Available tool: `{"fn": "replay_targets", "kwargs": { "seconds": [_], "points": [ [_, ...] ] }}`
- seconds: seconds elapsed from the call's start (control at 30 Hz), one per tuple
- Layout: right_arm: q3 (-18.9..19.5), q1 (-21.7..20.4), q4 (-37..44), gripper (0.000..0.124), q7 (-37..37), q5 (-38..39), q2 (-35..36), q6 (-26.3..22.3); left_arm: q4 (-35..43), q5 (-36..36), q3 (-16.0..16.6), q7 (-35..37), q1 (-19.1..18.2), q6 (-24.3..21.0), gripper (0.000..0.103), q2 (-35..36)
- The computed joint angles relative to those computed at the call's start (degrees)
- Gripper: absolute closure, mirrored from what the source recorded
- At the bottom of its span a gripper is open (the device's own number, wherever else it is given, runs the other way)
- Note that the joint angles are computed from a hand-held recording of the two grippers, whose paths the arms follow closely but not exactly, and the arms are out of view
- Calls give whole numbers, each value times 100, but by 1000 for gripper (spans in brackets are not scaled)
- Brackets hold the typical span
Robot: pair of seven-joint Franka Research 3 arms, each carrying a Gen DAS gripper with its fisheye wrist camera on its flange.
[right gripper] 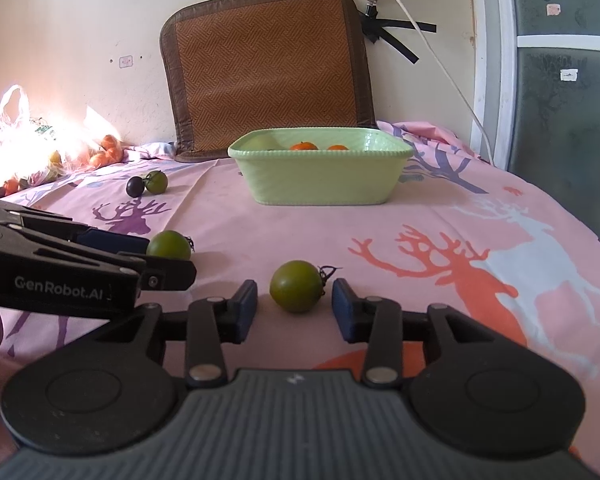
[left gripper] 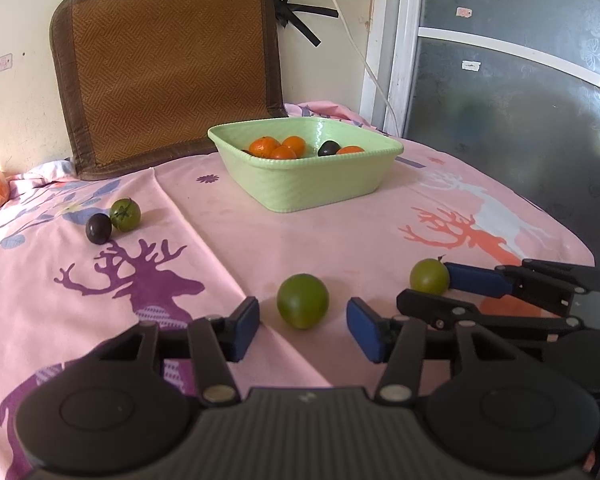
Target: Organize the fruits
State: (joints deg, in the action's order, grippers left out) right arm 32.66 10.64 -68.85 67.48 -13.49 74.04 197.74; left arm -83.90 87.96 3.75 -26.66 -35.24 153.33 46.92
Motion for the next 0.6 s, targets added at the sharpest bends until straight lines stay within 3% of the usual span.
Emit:
{"fn": "replay_targets", "kwargs": {
  "seconds": [0.6],
  "points": [
    [-274,157,-15,78,270,-4,-47,179,-29,36,-1,-56,-12,-28,53,-19]
  ]
}}
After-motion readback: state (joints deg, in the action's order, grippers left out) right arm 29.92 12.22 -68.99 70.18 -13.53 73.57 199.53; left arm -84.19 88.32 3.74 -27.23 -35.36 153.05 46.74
